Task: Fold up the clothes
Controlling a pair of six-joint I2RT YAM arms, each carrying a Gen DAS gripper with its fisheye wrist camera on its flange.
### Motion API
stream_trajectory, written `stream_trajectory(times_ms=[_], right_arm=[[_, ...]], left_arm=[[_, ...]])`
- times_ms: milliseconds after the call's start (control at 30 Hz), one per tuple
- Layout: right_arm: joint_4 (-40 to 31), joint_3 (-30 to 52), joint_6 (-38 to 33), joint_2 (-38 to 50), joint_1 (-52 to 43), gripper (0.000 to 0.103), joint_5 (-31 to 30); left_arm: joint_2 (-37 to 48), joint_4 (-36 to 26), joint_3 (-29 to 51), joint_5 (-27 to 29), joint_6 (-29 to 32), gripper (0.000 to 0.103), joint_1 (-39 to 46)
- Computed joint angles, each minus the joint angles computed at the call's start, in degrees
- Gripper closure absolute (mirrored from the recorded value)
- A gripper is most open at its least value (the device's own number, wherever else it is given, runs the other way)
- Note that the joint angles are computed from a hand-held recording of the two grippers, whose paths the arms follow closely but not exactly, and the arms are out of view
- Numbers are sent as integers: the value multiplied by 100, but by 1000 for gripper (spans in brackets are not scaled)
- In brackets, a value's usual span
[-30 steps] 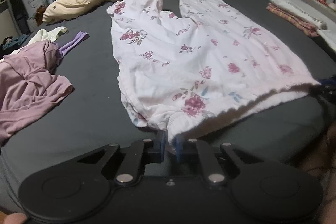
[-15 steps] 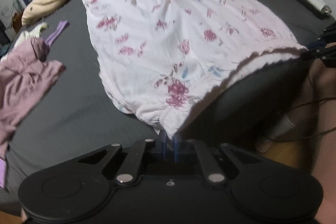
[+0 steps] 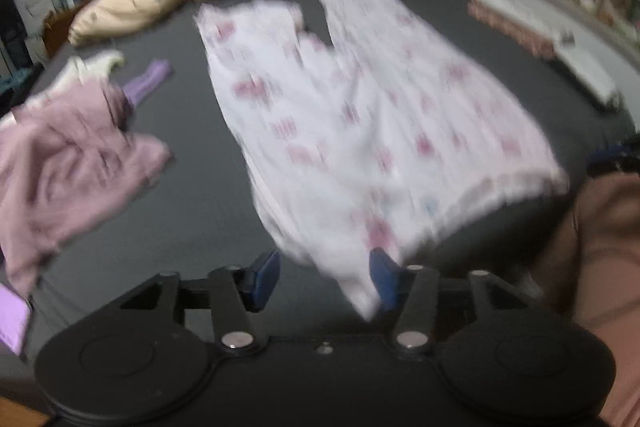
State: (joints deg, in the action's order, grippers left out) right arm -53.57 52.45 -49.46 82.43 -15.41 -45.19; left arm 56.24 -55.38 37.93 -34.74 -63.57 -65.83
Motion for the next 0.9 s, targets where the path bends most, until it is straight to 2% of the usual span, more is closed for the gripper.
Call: stream_trajectory(times_ms=[100,167,233,300,367,467,533,600,667,700,767,833,900], right_arm=[[0,542,438,80,278,76,-779],[438,923,1141,325,660,75,-1185],[1096,1227,2005,603,1053,75,-1440],[1991,1484,2951,944,1473,75,-1418],[2734,1886,3738,1470,1936,75,-1103],[2976,2813,4339,2632,2438,75,-861],[2858,3395,4478,3376,2619,75,-1083],[3145,3607,4616,3933,2753,75,-1337],[3530,3593,4781,4357,2808,75,-1655],[3463,3645,4716,4565,2777,75,-1857],[2527,4157,4107,5132,2710,75,-2212],[1607,4647,3387,5525,2667,75,-2250],[1073,5068,2994,5846,2666,75,-2256]], left_arm=[[-509,238,207,-84,1223,49,944],[-608,751,438,20,2324,38,1807],[-481,1372,648,318,3222,34,2650],[-142,1926,892,878,3954,33,3524],[557,2382,1289,1414,4362,30,4346],[1554,3095,1747,2111,4567,28,5327],[2395,3599,2138,2612,4562,28,5997],[3294,3925,2679,2892,4511,28,6457],[4156,4054,3328,3029,4428,28,6819],[4573,4056,3686,3053,4382,28,6975],[5448,4048,4505,3079,4248,27,7227],[6372,3951,5501,3084,4073,27,7423],[7234,3787,6480,3122,3815,27,7608]])
